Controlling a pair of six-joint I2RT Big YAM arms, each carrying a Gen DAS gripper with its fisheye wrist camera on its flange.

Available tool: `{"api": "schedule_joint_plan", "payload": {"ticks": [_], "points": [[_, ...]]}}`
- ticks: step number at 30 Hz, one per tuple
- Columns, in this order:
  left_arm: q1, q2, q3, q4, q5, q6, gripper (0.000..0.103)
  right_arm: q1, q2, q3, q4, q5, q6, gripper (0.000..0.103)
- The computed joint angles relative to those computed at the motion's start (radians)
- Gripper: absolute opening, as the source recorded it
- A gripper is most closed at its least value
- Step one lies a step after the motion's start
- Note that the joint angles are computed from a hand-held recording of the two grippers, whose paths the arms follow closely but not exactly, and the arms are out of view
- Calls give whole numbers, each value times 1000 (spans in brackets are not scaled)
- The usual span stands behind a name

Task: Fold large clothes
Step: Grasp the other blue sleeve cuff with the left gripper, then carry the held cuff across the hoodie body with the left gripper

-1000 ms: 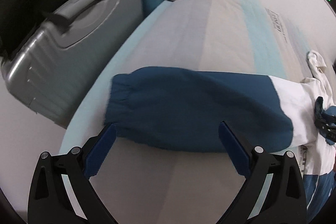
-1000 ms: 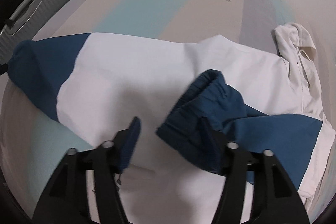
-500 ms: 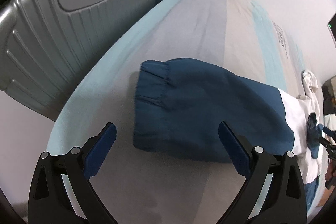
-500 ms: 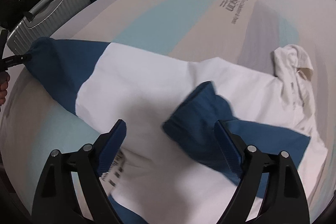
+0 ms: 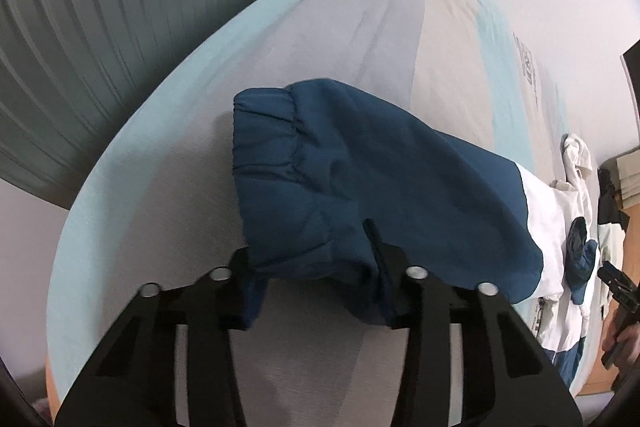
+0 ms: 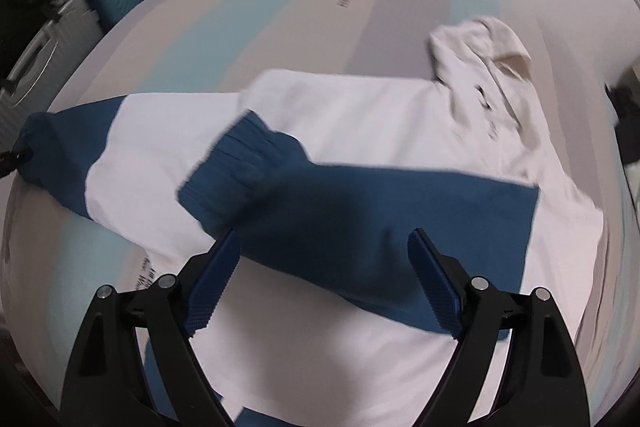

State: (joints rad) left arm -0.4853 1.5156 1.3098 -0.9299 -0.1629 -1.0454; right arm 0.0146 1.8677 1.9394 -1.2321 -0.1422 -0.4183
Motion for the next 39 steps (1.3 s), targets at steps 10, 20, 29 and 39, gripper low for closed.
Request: {"api": "schedule_joint_plan", "payload": {"ticks": [10,20,29,39], "points": [[-24,52,96,-59,-37,-8,15,-38,4,1,4,-25,41,82],[-86,173,341,-197,-120,38,6,-75,-2,4,0,-54,32,82],[-128,301,567,-273,-132,49,6,-127,-6,11,4,-76,36,82],[-188,476,855,-393,-147,73,6,-186,4,45,-3,-114,27,82]]}}
